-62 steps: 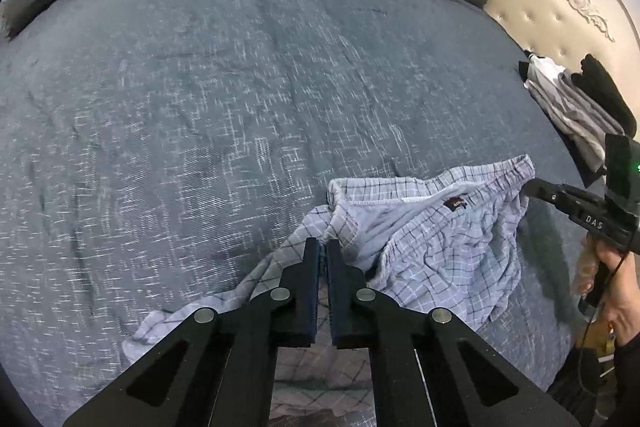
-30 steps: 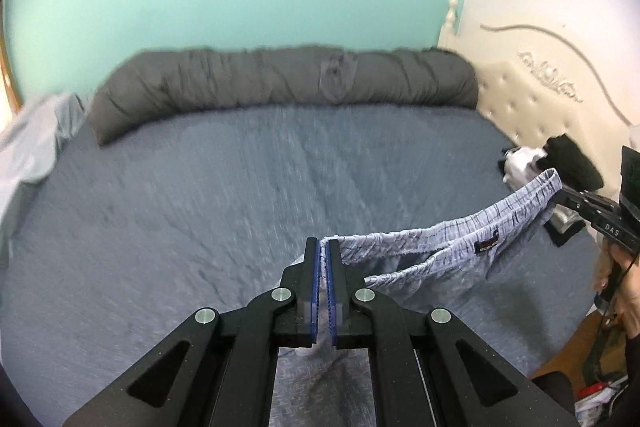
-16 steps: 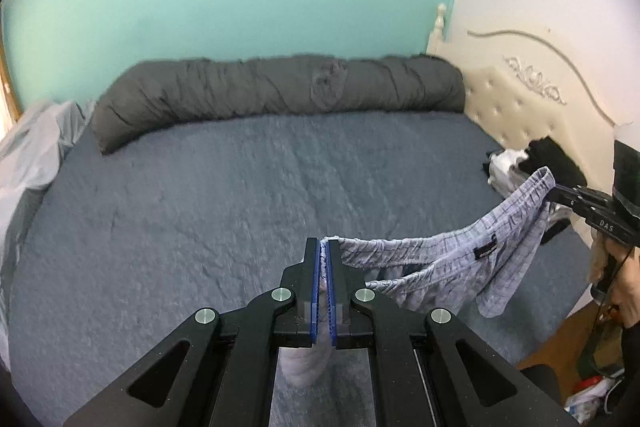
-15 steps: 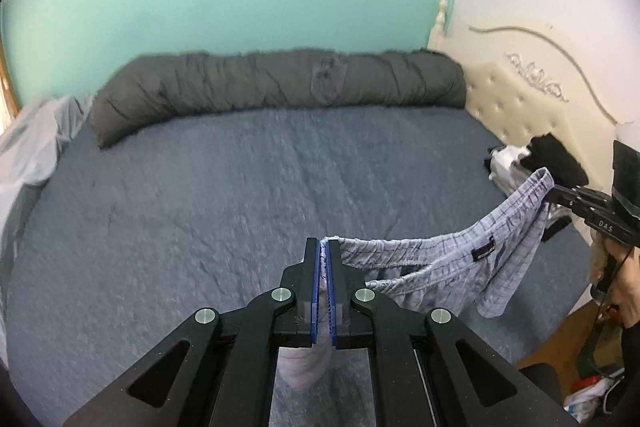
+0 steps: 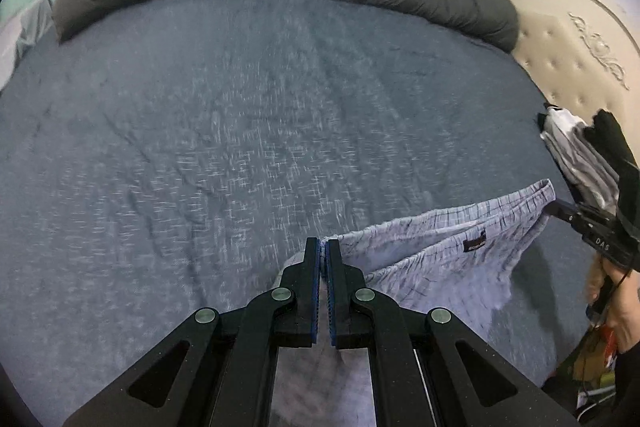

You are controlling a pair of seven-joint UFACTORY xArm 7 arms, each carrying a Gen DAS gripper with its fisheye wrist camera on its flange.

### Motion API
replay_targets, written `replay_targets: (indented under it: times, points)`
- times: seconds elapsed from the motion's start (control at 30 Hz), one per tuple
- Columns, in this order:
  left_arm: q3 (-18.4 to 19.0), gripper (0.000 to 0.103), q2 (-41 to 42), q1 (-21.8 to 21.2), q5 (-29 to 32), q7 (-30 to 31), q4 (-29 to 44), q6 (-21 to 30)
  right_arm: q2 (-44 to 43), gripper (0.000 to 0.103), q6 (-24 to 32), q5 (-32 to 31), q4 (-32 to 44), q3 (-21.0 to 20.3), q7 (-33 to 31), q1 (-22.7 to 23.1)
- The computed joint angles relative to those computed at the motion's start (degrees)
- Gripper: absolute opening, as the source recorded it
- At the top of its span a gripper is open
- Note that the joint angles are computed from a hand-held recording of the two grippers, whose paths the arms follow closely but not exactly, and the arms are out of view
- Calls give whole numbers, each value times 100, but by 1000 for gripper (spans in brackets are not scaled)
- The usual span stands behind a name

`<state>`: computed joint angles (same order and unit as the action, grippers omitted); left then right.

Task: Fold clothes
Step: 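Lift the boxer shorts by the waistband with both grippers, stretching it between them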

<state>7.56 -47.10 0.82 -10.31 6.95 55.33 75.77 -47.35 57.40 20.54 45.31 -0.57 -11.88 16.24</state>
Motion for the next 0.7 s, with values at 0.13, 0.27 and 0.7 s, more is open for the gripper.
replay_targets:
  times: [0.13,0.27,0.7]
  points:
    - [40,3,328,9,-78,44,-223,-408,526,4,-336,-67,-6,1,-152,-31]
    - [62,3,717,-3,-221,79,-187,-712,859,4,-600,-36,-13,-21,-220,-72]
    - [311,37,765,114,-758,258,-666,-1144,1285,4,-924,96,-320,68,-68,-76]
